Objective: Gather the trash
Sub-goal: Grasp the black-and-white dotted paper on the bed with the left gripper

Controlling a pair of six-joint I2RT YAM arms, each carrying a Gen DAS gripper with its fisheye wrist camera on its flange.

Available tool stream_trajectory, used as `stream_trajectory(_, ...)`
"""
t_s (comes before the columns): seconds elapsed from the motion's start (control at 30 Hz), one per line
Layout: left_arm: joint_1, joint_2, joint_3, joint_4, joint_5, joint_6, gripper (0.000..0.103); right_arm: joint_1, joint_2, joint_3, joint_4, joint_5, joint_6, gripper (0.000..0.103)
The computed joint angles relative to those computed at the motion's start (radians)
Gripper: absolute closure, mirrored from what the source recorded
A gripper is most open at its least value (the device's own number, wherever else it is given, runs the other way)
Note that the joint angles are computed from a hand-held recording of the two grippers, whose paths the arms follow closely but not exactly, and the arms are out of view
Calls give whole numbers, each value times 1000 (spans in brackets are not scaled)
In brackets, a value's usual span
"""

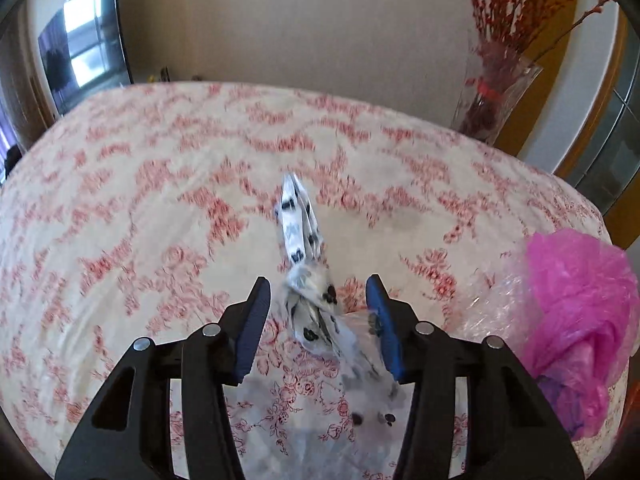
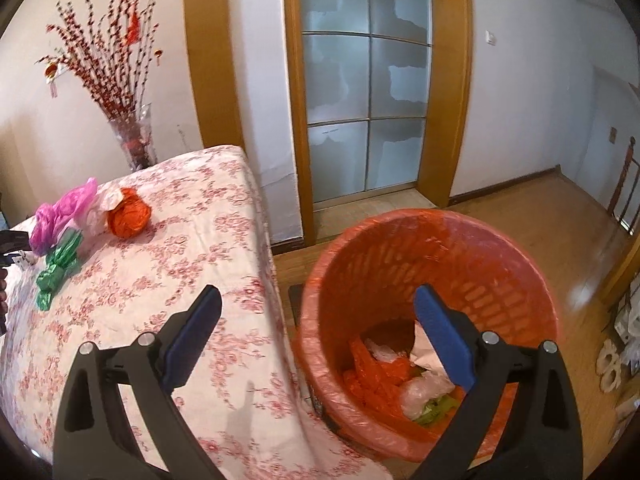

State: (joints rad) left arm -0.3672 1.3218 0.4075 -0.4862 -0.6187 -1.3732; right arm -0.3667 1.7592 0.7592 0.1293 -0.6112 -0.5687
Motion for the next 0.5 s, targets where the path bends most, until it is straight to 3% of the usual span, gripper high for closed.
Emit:
stream_trajectory(0.2, -66, 20, -10, 10, -11, -48, 63, 24, -32, -28, -12, -12, -15, 8)
stream_trajectory(0.3, -91, 22, -3, -11, -21, -71, 77, 34, -47, -39, -18, -19, -15, 8)
stream_trajectory(0.37, -81, 21, -7, 1, -23, -57, 84, 45, -60, -47, -26, -25, -15, 8)
stream_trajectory(0.5, -66, -11, -33, 27, -26, -27, 88, 76, -84, -65, -28, -24, -12, 8)
